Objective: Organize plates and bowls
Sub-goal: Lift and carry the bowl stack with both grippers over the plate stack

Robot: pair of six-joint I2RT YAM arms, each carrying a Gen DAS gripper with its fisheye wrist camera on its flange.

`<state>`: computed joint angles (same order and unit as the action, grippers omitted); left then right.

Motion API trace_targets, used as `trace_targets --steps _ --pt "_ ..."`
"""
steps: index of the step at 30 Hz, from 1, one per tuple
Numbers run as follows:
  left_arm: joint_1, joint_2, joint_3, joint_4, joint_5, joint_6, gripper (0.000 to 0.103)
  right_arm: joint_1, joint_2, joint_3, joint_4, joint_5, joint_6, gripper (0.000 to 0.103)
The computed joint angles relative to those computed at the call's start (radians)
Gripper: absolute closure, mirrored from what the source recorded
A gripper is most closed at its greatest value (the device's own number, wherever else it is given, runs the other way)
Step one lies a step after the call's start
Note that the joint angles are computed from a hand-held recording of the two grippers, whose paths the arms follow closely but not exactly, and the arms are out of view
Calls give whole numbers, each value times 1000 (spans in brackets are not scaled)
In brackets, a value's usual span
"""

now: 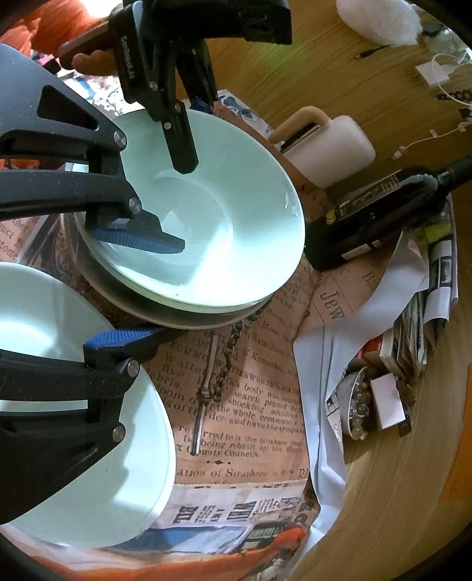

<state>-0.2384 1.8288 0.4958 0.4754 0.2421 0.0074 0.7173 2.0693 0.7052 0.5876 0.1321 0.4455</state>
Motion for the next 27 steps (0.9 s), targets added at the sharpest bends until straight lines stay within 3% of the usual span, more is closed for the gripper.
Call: trace_targets --steps 27 --pt "-106 -63 103 -104 -94 -33 59 -28 -108 -110 59 40 37 69"
